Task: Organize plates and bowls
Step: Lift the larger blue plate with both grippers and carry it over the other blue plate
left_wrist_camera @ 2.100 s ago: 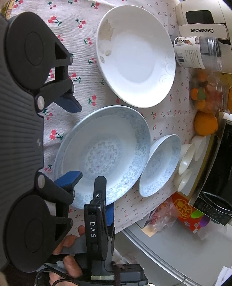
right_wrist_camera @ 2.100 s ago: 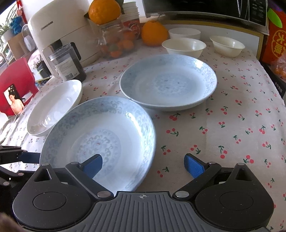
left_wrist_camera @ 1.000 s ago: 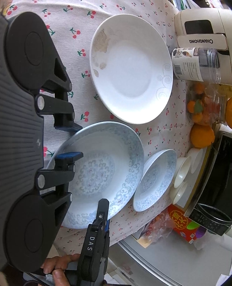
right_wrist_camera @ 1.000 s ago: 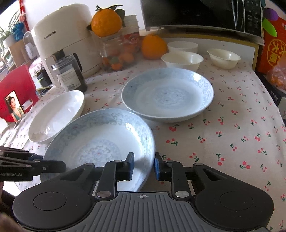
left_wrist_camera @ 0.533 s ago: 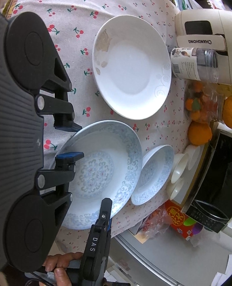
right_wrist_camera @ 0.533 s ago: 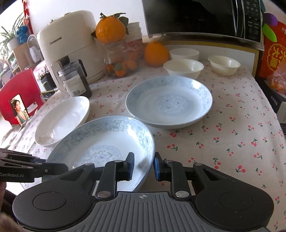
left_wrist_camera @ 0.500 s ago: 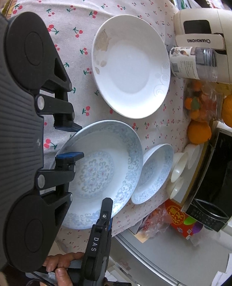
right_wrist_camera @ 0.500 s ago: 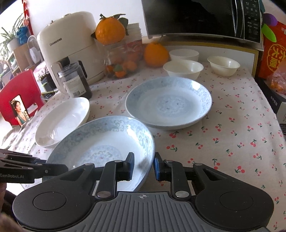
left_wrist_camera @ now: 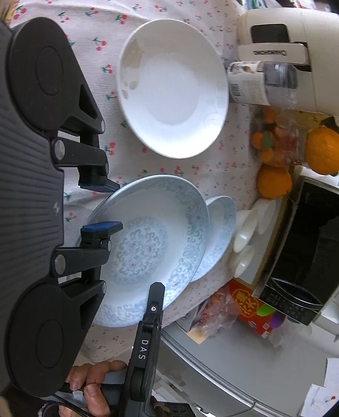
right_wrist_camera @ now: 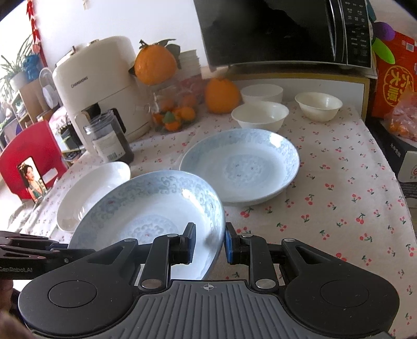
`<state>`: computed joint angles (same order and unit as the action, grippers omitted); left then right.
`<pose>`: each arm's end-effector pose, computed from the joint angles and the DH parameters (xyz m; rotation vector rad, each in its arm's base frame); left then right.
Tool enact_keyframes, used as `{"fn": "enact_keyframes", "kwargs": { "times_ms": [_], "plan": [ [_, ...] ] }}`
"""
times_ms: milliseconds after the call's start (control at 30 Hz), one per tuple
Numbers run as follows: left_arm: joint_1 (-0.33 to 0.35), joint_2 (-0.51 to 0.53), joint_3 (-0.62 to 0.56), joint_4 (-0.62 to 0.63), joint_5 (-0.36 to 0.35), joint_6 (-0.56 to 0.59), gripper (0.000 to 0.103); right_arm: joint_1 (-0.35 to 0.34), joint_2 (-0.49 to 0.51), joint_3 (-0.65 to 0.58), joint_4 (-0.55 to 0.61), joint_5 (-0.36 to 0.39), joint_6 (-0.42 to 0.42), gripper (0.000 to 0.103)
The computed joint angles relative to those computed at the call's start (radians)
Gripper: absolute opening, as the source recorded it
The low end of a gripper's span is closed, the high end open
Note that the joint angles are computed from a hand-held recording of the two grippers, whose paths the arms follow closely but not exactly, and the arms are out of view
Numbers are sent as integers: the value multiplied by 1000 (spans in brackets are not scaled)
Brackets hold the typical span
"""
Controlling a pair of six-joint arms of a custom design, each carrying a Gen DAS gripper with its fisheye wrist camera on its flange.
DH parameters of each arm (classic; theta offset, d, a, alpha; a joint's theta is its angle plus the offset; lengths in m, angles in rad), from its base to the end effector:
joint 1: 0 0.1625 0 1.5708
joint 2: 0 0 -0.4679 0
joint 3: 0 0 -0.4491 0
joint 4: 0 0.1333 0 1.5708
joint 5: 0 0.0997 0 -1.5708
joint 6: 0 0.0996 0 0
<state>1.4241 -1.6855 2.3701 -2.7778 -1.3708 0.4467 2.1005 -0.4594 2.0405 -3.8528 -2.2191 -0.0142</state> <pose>0.0887 -0.4472 0.3085 0.7433 2.6871 -0.6948 0.3371 -0.4309 -0.0755 0.3728 -2.4710 1.0891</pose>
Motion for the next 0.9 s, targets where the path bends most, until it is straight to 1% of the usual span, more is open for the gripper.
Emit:
{"fn": "enact_keyframes", "kwargs": {
  "times_ms": [300,633,900],
  "plan": [
    [-22,56,-18,-63,2,-32,20,-22,-19,-5,8,-6,17,22],
    [-62,162,-65,-119,20,-70,20,-75,-43,-32,30,-26,21,22],
    [-87,241,-99,-177,45,-64,20,-121,-57,-62,65,-34,27,22]
  ]
}}
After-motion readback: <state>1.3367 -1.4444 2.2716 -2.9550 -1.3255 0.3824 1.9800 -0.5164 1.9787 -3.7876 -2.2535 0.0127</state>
